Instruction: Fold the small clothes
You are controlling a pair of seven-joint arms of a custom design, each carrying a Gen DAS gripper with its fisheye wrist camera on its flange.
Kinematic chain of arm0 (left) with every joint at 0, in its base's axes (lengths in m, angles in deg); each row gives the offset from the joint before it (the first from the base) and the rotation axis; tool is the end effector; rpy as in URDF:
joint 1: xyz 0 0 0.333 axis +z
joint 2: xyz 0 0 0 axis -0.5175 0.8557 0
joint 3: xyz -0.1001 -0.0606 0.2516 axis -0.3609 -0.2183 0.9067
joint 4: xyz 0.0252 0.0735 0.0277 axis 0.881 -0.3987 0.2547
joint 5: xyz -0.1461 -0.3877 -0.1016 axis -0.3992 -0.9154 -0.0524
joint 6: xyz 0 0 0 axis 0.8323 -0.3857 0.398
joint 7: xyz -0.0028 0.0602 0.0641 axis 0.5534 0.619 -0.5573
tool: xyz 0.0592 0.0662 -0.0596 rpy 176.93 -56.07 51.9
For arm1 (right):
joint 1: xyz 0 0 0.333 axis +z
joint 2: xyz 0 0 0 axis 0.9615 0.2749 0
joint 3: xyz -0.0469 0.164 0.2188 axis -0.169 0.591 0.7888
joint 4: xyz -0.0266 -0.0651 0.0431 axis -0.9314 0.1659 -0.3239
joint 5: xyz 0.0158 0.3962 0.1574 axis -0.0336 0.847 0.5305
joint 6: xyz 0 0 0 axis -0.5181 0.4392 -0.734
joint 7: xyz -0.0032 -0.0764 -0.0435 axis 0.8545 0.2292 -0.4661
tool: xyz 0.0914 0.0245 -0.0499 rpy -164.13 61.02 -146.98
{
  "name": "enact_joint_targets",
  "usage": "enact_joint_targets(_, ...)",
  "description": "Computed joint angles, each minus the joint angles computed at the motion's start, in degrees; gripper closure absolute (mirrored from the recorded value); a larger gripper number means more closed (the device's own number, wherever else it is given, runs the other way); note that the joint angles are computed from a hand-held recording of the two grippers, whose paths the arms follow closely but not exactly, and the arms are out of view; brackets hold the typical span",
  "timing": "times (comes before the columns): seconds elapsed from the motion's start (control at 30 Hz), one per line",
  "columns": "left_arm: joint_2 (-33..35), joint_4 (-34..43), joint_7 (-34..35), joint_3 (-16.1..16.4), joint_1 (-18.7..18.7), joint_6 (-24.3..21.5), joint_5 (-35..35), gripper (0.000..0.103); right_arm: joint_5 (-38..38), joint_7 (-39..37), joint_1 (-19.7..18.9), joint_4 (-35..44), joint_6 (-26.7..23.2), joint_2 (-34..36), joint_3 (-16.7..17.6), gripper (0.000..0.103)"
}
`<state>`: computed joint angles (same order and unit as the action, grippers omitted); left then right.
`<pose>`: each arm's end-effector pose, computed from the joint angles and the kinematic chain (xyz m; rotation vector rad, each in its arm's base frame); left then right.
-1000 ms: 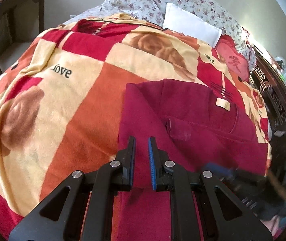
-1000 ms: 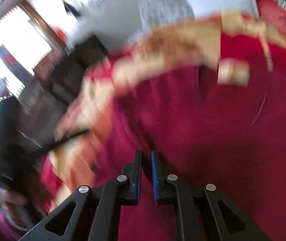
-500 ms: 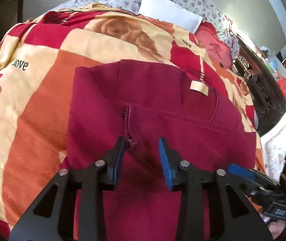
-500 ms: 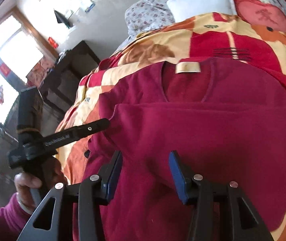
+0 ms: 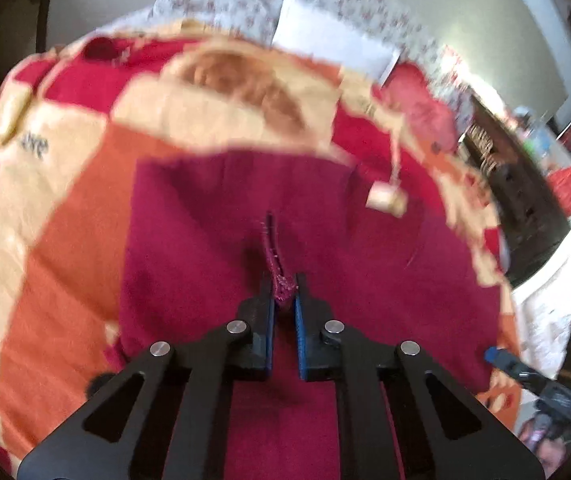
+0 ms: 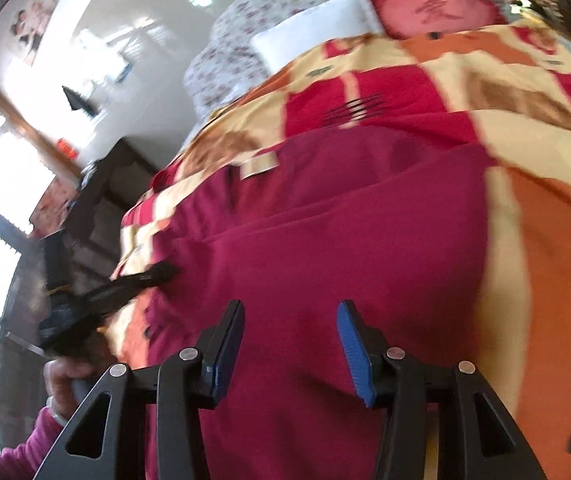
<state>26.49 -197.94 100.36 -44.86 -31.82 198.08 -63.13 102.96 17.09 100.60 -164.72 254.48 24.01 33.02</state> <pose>0.5934 -0.0541 0.3635 -2.0002 1.9873 -1.1002 0.4748 0.1817 0.3729 -1.5232 1.7345 -0.0083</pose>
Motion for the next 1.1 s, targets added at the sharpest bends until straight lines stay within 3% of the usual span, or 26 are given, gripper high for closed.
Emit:
enact_joint_targets(0.13, -3.44, -1.42, 7.11, 1.07, -0.11, 5.25, -7.5, 0.096, -7.68, 7.99, -2.89, -2.33, 1.8, -1.63, 0.81, 0.057)
enact_joint_targets(0.3, -2.18, -3.47, -0.71, 2.49, 0.35, 4.15, 1.28, 0.096, -11.11, 6.82, -1.67, -0.69, 2.97, 0.69, -0.05, 0.057)
enact_joint_targets(0.4, -1.25, -4.86, -5.15, 2.03, 0.5, 5.06, 5.64, 0.096, -23.18, 15.06, -5.1, 2.66, 3.39, 5.87, 3.24, 0.057)
enact_joint_targets(0.5, -0.13, -5.05, -7.34, 1.61, 0.85, 6.15, 7.22, 0.096, -46.61, 33.96, -11.09, 6.06, 3.75, 11.19, 6.28, 0.057)
enact_joint_targets(0.53, 0.11, -4.88, -7.77, 1.49, 1.11, 5.71, 7.41, 0.096, -51.62, 37.7, -11.53, 7.45, 3.38, 12.77, 5.73, 0.057)
enact_joint_targets(0.63, -0.21, -5.43, -8.28, 0.89, 1.4, 6.34, 8.73, 0.096, -55.39, 40.0, -10.91, 8.41, 1.85, 12.98, 4.29, 0.057)
enact_joint_targets(0.83, -0.33, -6.0, -8.2, 1.02, 1.5, 6.24, 9.85, 0.095, -48.35, 33.16, -8.24, 1.18, -0.84, 3.8, 3.63, 0.057)
enact_joint_targets(0.87, -0.24, -6.01, -8.47, 0.98, 1.51, 6.29, 9.88, 0.095, -49.79, 34.18, -8.87, -0.18, -1.49, 2.53, 4.42, 0.057)
enact_joint_targets(1.0, -0.43, -6.6, -9.84, 0.87, 1.43, 6.76, 11.39, 0.095, -67.87, 49.24, -17.19, -2.84, -5.91, 1.55, 11.25, 0.057)
enact_joint_targets(1.03, -0.63, -6.75, -10.78, 0.92, 1.42, 6.34, 12.4, 0.095, -67.13, 49.13, -16.45, -3.52, -4.75, 2.18, 10.03, 0.057)
enact_joint_targets(1.1, -1.42, -7.3, -12.42, 1.11, 1.37, 5.77, 14.65, 0.095, -58.0, 44.27, -11.72, -5.51, -1.8, 1.54, 5.19, 0.057)
